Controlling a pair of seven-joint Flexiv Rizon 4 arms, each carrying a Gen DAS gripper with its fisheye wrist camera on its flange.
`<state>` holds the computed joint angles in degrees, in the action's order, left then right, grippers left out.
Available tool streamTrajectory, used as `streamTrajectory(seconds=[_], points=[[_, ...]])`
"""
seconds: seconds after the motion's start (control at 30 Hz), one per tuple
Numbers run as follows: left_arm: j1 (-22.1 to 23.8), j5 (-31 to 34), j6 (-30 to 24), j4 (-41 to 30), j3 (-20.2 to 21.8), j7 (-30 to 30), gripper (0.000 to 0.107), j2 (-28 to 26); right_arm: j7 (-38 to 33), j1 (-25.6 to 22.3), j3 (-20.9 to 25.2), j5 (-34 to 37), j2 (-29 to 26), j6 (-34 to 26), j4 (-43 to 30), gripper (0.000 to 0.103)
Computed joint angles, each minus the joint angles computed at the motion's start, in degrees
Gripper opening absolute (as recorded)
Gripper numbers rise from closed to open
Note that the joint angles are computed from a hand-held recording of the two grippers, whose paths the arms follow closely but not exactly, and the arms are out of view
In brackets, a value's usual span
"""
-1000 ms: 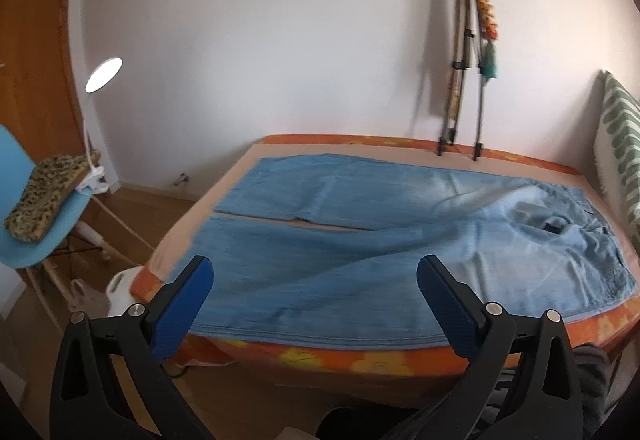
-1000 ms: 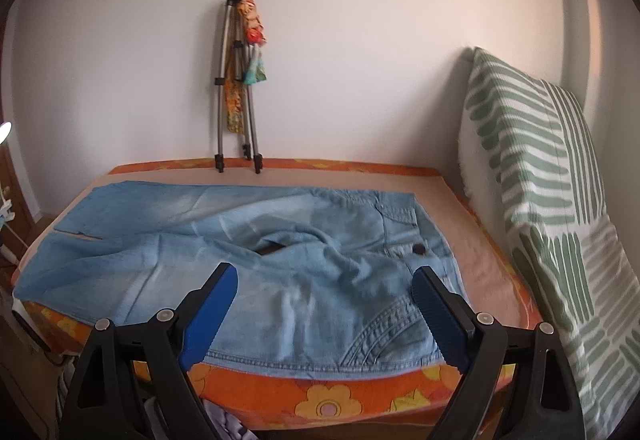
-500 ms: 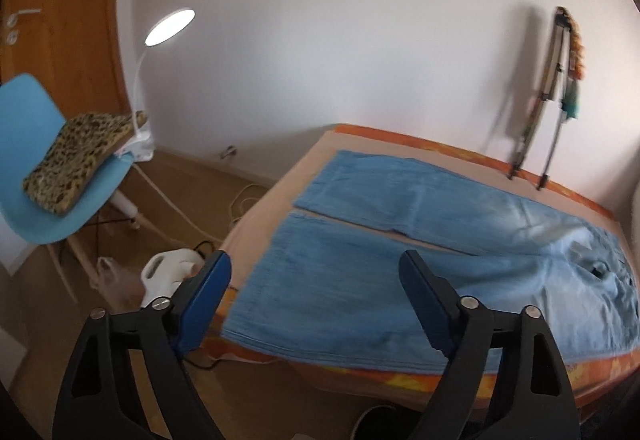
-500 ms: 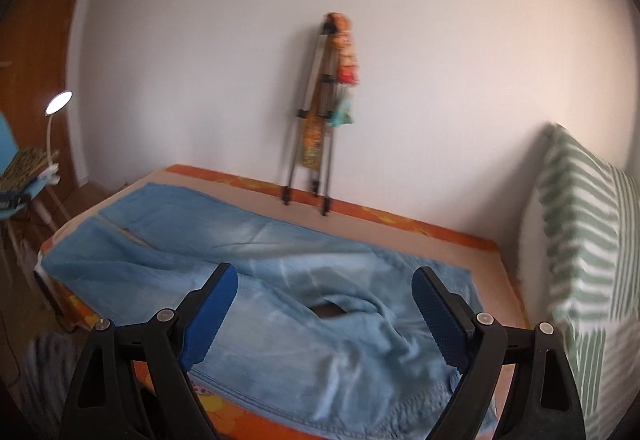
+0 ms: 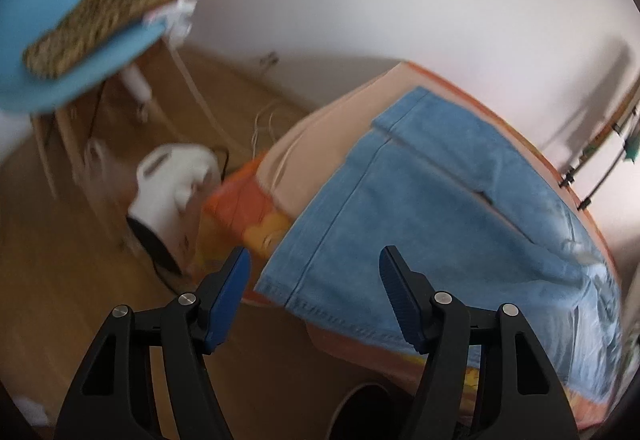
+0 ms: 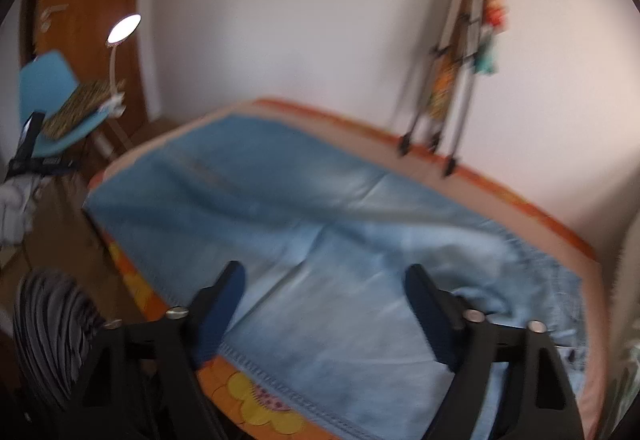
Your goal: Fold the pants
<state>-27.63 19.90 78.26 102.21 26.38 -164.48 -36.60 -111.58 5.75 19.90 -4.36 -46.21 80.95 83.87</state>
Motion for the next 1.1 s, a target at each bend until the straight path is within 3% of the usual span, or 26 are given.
streamTrajectory(seconds=[0.13, 0.23, 0.33, 0.53, 0.7, 0.73, 0.87, 1.1], points=[[4.9, -5.3, 7.7, 4.2, -4.8, -0.1, 0.065, -1.9, -3.5, -0.5, 2.3, -0.3, -2.3, -5.0, -0.9, 0.071], [10.8, -9.4, 15.4, 6.9, -11.2, 0.8, 0.065, -3.7, -5.3, 0.3, 2.0, 0.5, -3.2, -7.0, -1.4, 0.071], [13.6, -12.6, 20.0, 8.4, -14.5, 0.6, 0.065, -5.2, -6.0, 1.1, 1.5, 1.6, -3.8, -8.9, -1.5, 0.071], [15.0, -17.9, 25.7, 10.4, -16.8, 1.3, 0.065, -6.9, -6.4, 2.9, -0.2, 2.9, -4.0, -9.8, -1.4, 0.071], [13.3, -22.9, 28.9, 10.9, -15.9, 2.8, 0.06, -8.2, -6.1, 4.0, -1.3, 2.8, -4.4, -9.8, -1.7, 0.071], [13.2, -23.8, 29.5, 11.0, -16.0, 3.2, 0.046, -8.3, -6.1, 4.2, -1.4, 2.8, -4.4, -9.6, -1.7, 0.071], [10.1, -28.5, 30.1, 10.8, -13.6, 5.9, 0.02, -8.7, -5.0, 5.0, -2.5, 2.2, -4.5, -8.6, -1.6, 0.071], [0.6, -37.4, 26.0, 9.7, -5.5, 12.2, 0.015, -8.6, -5.6, 4.9, -2.7, 0.2, -4.8, -7.5, -0.8, 0.071]])
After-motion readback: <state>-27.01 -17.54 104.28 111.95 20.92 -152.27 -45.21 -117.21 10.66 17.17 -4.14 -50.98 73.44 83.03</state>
